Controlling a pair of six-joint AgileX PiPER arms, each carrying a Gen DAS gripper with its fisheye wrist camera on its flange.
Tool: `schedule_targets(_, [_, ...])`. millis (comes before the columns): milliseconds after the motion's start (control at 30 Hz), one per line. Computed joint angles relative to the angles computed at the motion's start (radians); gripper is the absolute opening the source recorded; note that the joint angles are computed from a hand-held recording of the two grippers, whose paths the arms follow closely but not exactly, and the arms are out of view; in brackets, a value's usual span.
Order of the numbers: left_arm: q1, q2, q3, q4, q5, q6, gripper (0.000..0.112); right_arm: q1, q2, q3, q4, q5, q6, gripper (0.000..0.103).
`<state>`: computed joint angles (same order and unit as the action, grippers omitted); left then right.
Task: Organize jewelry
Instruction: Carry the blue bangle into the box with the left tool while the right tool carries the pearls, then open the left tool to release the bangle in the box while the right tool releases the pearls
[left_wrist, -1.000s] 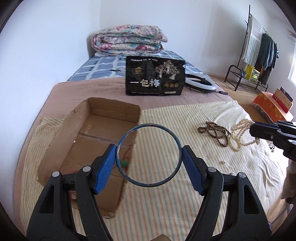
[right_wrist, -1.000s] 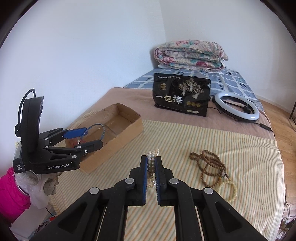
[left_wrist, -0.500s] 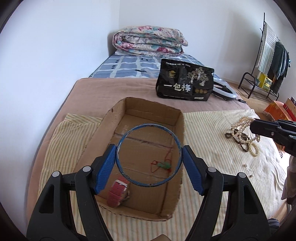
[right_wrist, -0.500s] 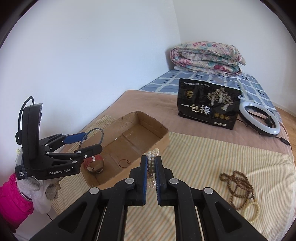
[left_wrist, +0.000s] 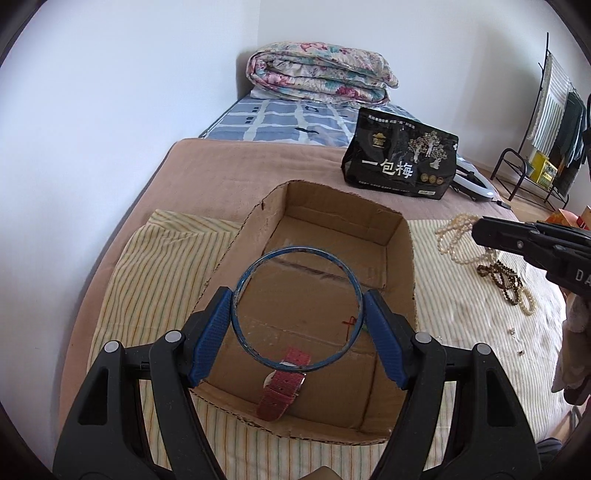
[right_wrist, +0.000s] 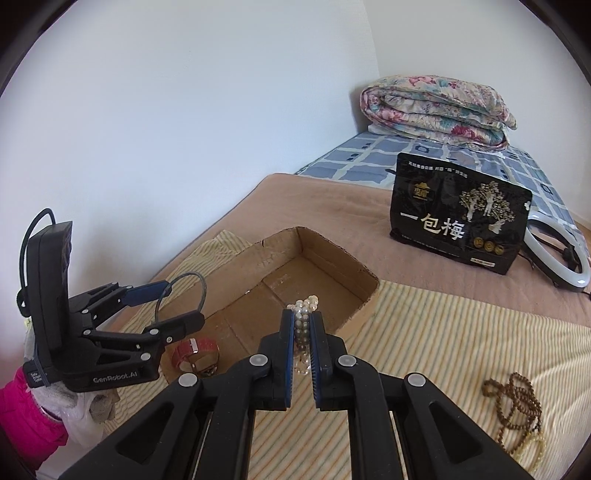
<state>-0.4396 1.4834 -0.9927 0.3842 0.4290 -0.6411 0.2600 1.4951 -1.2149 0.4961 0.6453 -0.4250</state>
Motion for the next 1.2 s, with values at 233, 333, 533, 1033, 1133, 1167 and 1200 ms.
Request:
schedule_targets(233, [0.02, 0.012, 0.015, -0.021, -0.02, 0.025, 0.074, 0.029, 0.085, -0.06, -0.031, -0.022, 0.042, 0.005])
schedule_targets(333, [0.026, 0.022, 0.01, -0.037, -0.029, 0.045, 0.074, 0.035, 0.12, -0.081, -0.028, -0.029, 0.045, 0.005])
schedule_targets(533, [0.019, 0.036, -0.006, -0.022, -0.032, 0.037, 0.074, 0.046, 0.152, -0.097, -0.035, -0.041, 0.06, 0.006])
schedule_targets(1033, [0.012, 0.037, -0.007, 0.02, -0.026, -0.025, 0.08, 0.073, 0.117, -0.074, -0.167, -0.107, 0.198, 0.092])
schedule_targets(1133, [0.01, 0.033, -0.005, 0.034, -0.024, -0.036, 0.08, 0.079, 0.115, -0.079, -0.204, -0.102, 0.236, 0.097])
schedule_targets(1167, [0.011, 0.034, -0.004, 0.03, -0.026, -0.035, 0.08, 0.08, 0.113, -0.078, -0.213, -0.103, 0.246, 0.098])
schedule_targets(1200, [0.01, 0.033, -0.004, 0.031, -0.026, -0.037, 0.08, 0.082, 0.109, -0.075, -0.223, -0.105, 0.256, 0.099])
